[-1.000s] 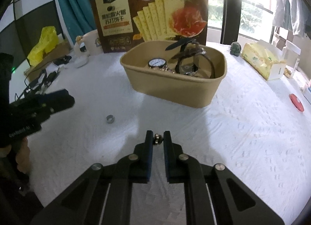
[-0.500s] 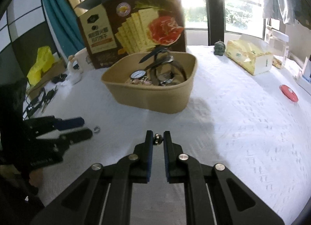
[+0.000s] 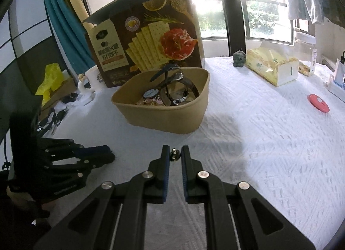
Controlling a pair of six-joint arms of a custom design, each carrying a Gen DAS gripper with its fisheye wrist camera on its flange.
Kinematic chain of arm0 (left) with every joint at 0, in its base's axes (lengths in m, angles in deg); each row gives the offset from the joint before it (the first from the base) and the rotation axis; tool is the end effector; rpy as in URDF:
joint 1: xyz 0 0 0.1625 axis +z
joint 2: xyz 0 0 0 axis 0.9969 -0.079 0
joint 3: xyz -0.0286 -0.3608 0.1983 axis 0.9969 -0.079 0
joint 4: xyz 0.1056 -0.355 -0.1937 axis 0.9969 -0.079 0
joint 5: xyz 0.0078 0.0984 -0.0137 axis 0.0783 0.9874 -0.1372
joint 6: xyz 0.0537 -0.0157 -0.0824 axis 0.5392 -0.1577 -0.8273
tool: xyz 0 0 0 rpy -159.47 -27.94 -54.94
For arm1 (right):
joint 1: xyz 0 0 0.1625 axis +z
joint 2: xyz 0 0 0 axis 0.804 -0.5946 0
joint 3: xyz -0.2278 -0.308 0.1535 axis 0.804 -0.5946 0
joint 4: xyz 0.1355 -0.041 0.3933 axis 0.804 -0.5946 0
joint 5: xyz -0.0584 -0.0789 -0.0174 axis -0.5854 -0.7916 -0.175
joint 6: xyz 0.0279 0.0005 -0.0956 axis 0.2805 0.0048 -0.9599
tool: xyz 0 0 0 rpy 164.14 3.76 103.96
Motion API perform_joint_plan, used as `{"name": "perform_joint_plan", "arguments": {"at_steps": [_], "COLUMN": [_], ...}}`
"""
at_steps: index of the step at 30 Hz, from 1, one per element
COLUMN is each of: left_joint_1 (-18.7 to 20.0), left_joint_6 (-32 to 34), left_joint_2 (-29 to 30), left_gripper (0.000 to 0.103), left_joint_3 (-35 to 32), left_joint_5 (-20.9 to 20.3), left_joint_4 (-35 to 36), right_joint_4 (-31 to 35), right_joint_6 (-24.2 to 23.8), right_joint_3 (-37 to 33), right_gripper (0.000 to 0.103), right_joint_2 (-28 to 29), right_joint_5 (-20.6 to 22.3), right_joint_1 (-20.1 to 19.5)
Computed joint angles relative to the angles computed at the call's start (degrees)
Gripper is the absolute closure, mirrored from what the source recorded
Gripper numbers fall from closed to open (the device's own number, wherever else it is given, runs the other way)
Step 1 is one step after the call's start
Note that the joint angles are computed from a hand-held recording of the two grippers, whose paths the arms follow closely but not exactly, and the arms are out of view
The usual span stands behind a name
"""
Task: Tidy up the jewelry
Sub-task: 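Carry both pieces over the tan bowl and open both grippers to drop them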
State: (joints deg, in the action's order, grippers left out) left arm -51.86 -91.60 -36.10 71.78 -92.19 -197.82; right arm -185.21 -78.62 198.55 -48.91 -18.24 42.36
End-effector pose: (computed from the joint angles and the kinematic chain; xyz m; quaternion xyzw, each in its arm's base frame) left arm -0.2407 -0.4173 0.1028 0.1352 0.8764 -0.3005 0.3512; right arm 0.1753 -0.4932 0.1903 0.3759 -0.8989 0.1966 0.1096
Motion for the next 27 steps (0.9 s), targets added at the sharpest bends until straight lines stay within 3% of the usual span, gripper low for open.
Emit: {"name": "perform_joint_plan", "arguments": {"at_steps": [5,15,27], "left_joint_1": [0.0,-1.8,0.5], "left_joint_6": [2.1,11.5,21.9], "left_joint_2": [0.0,0.3,2.5], "left_gripper": [0.091,0.091,0.091], "left_joint_3": [0.8,0.4,-3.5], "left_joint_5": [-1.3,0.6,0.8], "left_joint_4": [-4.7,-16.5,-25.1], "right_joint_4": [0.1,-0.3,-0.7], "right_joint_6": [-0.4,-0.3,0.0], "right_joint_3": [0.2,-0.9,-5.2], "right_gripper": [0.094,0.094,0.094], "right_joint_2": [-0.3,0.4,3.5], "right_joint_5": [0.4,0.6,1.6], "right_joint_1": [0.1,1.0,2.7]}}
